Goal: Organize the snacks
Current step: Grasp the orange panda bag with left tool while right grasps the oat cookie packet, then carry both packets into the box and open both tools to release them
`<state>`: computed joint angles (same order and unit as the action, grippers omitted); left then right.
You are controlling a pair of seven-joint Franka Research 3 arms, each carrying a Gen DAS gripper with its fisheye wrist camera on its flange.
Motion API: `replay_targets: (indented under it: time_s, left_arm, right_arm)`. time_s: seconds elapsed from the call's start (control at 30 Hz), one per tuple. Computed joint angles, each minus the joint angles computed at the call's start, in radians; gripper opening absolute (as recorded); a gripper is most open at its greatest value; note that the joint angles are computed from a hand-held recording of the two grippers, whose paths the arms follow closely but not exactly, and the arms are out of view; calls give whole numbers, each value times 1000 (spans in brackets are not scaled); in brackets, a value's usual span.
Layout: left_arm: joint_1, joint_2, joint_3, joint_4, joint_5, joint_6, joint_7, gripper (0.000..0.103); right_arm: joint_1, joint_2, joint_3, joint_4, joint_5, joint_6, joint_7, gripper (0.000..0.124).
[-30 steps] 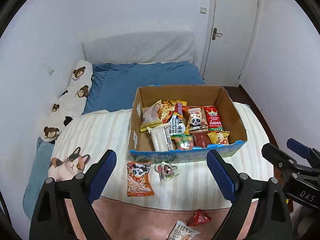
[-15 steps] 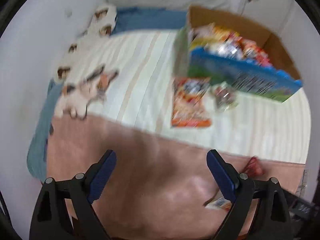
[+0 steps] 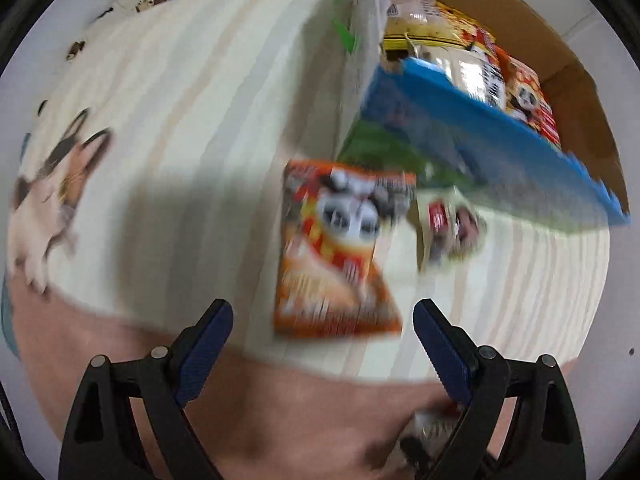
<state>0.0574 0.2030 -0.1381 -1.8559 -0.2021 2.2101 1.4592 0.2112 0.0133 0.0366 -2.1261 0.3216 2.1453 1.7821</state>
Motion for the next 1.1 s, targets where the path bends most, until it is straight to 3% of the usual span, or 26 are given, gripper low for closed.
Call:
replay_targets:
  time_s: [0.1,0.13,0.2,0.3,0.47,0.77,0.9,1.1]
  left_arm:
    - [-4,73,-5,71,14,7,5,89]
    - [-1,84,-9,80,11,6,14,82]
    - [1,103,-15,95,19,-13,24,58]
    - [2,87,-18,59,35,-1,44,51]
    - [3,-46,-17,-122,22,41,96,51]
    - [-53,-341,39,-514,-38,38,139,51]
    - [-73,-362,64,-566,-56,70,148,53]
    - [-71,-336,80,-547,-85,55,174,53]
  right_arm:
    - [-4,-19,-4,-9,-29,13,4,54]
    - [-7,-22,-6,-9,-29,11,1,54]
    - [-9,-26,-7,-5,-37,12,-2,54]
    - [-9,-26,-4,-1,-43,14,-10,54]
    - [-4,4,0,43,-51,-22,-49,54]
    - [12,-46,9,-33,-32,-33,-77,54]
    - [12,-67,9,-67,-35,-23,-76,55]
    - [33,-24,25,-27,-71,-19,-32,56]
